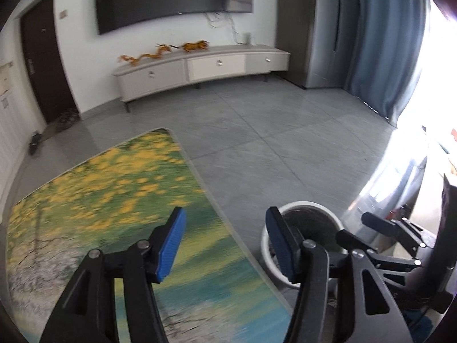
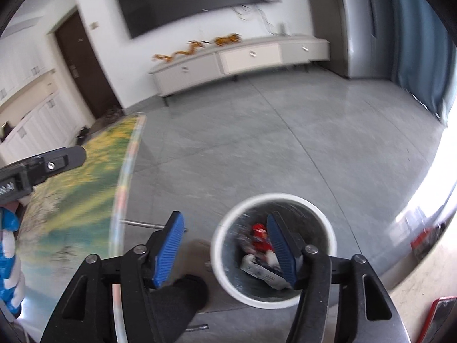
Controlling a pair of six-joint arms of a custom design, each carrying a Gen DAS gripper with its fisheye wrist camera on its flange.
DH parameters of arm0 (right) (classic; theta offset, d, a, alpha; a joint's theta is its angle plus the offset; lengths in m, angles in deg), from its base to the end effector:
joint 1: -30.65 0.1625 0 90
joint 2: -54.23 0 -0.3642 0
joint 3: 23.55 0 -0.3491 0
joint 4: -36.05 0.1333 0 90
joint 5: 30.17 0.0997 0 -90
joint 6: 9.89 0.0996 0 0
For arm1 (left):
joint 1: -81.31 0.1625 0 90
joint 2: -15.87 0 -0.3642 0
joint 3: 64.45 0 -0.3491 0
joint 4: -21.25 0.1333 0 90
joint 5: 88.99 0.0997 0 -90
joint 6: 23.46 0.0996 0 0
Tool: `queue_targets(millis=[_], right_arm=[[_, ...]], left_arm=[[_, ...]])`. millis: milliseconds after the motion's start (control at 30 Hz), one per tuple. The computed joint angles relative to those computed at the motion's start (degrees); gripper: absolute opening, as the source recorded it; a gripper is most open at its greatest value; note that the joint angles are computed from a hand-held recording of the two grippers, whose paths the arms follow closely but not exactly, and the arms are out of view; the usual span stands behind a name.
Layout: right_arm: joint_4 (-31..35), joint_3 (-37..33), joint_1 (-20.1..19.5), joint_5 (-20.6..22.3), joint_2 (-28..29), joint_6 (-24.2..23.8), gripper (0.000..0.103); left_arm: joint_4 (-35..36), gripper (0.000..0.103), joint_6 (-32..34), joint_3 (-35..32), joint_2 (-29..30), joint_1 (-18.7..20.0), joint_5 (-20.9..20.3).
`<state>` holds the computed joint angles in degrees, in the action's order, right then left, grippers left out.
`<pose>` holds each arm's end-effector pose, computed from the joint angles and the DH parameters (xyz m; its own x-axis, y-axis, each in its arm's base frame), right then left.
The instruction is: Collect trash
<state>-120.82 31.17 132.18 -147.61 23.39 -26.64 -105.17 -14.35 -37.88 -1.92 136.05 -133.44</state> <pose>0.2386 -0.7322 0.2112 -0.8507 -0.0816 0.5193 -0.4087 0.7239 -0.5558 -0.3021 -0.7814 0.2050 -0.6724 0.2467 -0.6979 0.6258 0.6930 -0.3579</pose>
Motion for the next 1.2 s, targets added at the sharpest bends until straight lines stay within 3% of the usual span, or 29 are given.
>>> queue_targets(millis=[267, 333, 400, 700, 1067, 1200], right_arm=[[1.71, -6.01, 5.26, 2.87, 5.36, -4.46, 0.074], [2.07, -7.76, 6.30, 3.03, 6.87, -5.26, 0.078], [2.64, -10.08, 7.42, 2.92, 8.71, -5.97, 0.080], [2.72, -18.71, 11.85, 1.54, 15.56, -8.45, 0.093], [-3.13, -16.79, 14.92, -0.94, 16.24, -11.54, 0.101], [-4.88, -15.34, 15.65, -1.36, 16.07, -12.78, 0.101]], left_arm=[[-16.39, 0.057, 1.07, 24.80, -16.56, -0.10, 11.27], [-18.52, 0.068, 0.89, 28.17, -19.28, -0.10, 13.24], [-23.62, 0.069, 2.53, 32.44, -22.32, -0.36, 15.85], [-39.31, 0.069, 8.10, 43.79, -31.40, -1.59, 21.56], [-55.21, 0.074, 15.50, 50.64, -36.41, -3.16, 25.62], [-57.98, 0.076, 16.51, 52.16, -37.48, -3.73, 26.54]])
